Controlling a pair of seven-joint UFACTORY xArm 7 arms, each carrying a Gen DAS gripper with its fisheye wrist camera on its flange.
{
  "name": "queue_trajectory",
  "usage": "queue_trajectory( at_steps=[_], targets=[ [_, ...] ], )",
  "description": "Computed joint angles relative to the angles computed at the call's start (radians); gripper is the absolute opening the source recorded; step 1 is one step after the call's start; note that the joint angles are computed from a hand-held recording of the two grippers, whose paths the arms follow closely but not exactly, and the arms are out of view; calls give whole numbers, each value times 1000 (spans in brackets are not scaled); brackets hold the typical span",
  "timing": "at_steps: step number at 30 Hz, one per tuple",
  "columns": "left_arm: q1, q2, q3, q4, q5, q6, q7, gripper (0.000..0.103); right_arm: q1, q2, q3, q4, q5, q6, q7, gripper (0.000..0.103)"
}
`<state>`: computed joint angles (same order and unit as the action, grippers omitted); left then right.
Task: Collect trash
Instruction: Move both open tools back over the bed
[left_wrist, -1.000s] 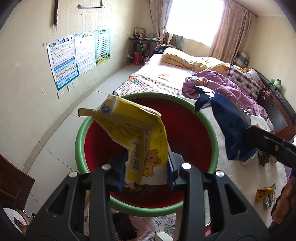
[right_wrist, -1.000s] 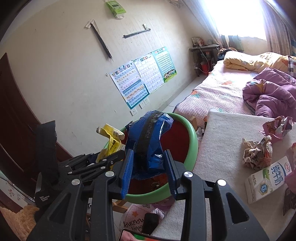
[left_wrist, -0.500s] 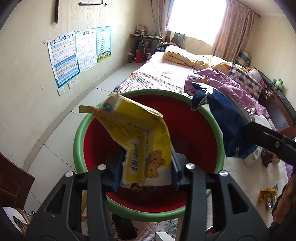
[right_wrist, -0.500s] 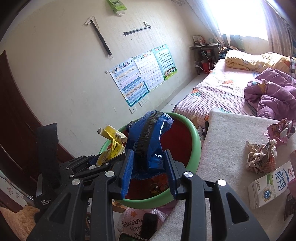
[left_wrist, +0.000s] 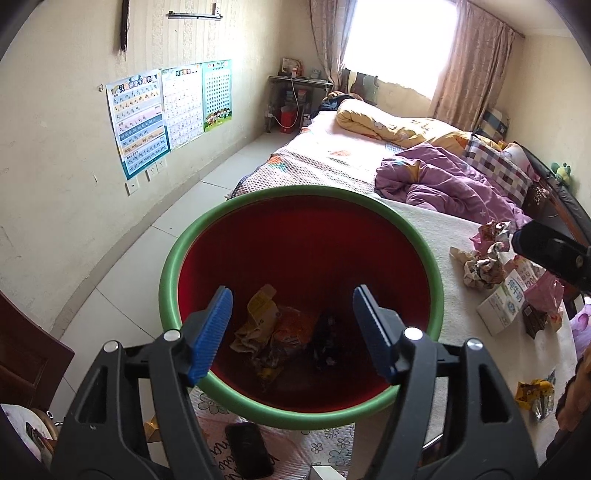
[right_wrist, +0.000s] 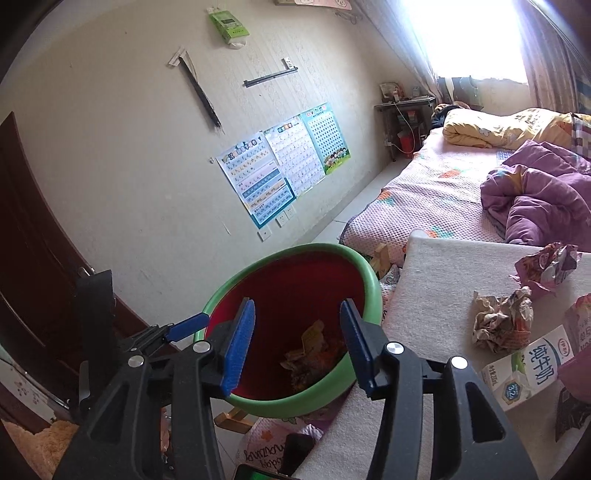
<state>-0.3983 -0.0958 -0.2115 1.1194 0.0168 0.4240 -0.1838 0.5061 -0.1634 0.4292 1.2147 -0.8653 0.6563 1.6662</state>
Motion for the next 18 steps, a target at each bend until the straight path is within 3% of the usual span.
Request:
queue_trajectory(
  at_steps=[10, 13, 18],
  targets=[
    [-9, -53, -46, -30, 97, 15, -137, 65, -27, -169, 39, -118, 86, 30, -35, 51],
    [-18, -76, -73, -43, 138, 27, -206, 65, -30, -251, 39, -189, 155, 20, -69, 58],
    [-45, -105, -125, -54, 200, 64, -324, 65, -7, -413, 26, -326, 291, 20, -133, 60]
  ],
)
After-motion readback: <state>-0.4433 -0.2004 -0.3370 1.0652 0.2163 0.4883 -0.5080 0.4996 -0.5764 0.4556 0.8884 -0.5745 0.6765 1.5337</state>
